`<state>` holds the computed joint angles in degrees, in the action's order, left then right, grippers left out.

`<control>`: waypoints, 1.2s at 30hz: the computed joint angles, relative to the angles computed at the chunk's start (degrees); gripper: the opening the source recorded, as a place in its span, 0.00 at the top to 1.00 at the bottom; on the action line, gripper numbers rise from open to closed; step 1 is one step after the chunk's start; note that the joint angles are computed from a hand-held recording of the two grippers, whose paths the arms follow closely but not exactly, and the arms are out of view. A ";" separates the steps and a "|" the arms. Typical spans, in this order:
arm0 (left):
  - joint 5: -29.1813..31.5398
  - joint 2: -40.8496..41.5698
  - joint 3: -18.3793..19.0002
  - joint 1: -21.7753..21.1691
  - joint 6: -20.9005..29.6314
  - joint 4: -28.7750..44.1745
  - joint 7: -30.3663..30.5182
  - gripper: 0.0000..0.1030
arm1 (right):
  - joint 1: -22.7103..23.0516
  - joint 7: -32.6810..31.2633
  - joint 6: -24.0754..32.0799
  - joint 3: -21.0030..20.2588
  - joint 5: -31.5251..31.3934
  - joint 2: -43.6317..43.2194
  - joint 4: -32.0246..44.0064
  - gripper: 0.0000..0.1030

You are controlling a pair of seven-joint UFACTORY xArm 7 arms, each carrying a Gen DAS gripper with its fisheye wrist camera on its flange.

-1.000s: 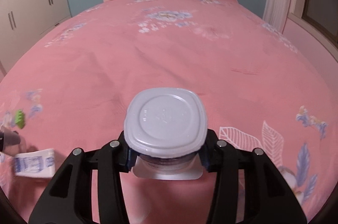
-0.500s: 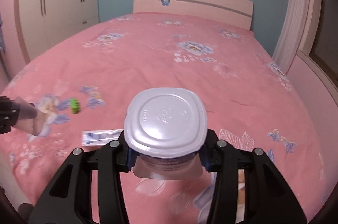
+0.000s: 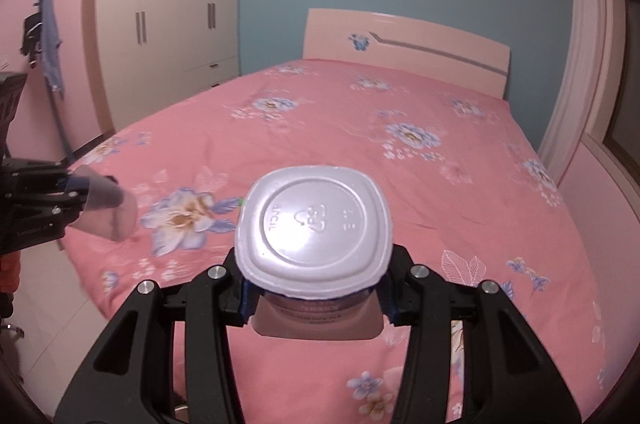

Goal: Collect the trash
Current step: 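Grasp the clear plastic cup with the left tool while the right tool grasps the white yogurt cup, then carry the plastic cup and yogurt cup with both tools over the bin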

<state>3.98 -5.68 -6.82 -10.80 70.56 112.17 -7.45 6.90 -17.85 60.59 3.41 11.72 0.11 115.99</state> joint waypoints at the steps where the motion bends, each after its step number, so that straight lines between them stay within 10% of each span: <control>1: 0.08 -0.88 -0.07 -0.08 0.08 -0.28 0.06 0.82 | 0.13 -0.23 0.07 0.15 0.14 -1.01 -0.64 0.54; 36: -3.20 -27.48 -3.33 0.94 3.42 -25.05 3.85 0.82 | 8.49 -2.02 4.21 1.71 0.88 -28.69 -26.11 0.54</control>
